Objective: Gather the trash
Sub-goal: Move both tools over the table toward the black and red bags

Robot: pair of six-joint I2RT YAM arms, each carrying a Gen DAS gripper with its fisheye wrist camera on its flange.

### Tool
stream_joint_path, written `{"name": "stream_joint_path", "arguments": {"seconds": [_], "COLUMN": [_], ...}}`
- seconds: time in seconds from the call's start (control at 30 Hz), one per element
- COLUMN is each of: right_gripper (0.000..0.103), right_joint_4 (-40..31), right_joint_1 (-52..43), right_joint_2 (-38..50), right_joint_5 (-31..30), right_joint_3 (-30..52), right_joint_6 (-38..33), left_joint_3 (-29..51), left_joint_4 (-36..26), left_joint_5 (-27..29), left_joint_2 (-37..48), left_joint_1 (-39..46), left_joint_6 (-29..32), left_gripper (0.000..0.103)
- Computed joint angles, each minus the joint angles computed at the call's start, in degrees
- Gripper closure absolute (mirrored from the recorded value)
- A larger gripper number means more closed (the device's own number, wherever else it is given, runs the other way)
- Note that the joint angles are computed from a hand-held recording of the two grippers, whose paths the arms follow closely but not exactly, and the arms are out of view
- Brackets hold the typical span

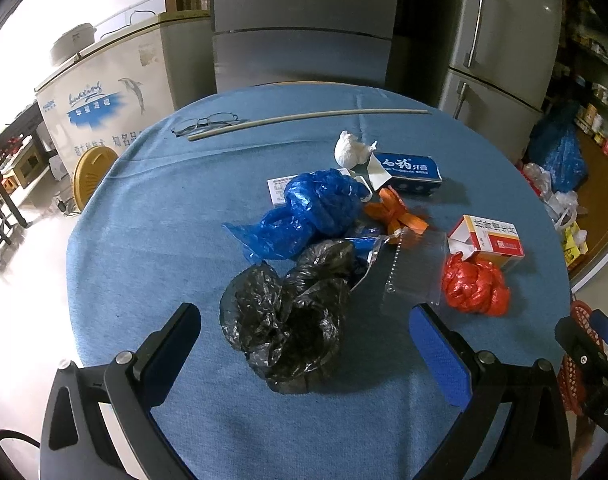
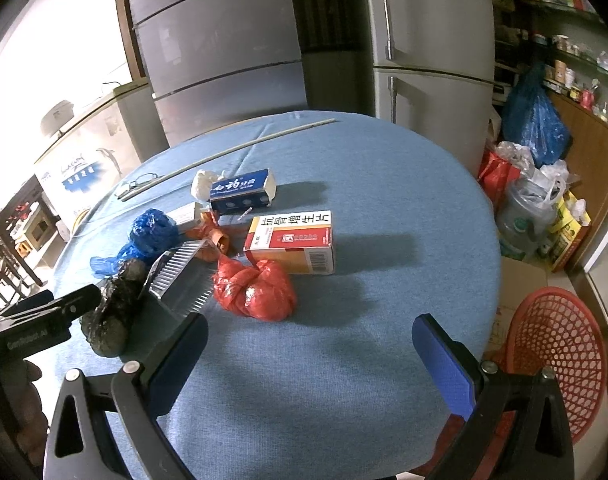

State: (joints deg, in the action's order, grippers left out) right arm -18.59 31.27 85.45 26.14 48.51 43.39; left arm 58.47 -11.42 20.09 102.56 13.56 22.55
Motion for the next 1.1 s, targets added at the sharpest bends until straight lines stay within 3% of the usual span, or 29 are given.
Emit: {"name": "stream_joint_path", "arguments": {"seconds": [1.1], "right_gripper": [0.000], "right_joint_4": [1.38], "right_joint_1": [0.06], "right_joint_2": [-2.17], "right_joint_5": [0.72], "right_joint_3": [-3.61], "right_joint_6": [2.61], "left_joint_3": [-4.47], "left_joint_4": [1.46], "left_joint_5": [2.65], "left_joint_2": [-2.78], "left_joint_1": [1.30], "left_joint_6": [2.37], "left_gripper": [0.000]}}
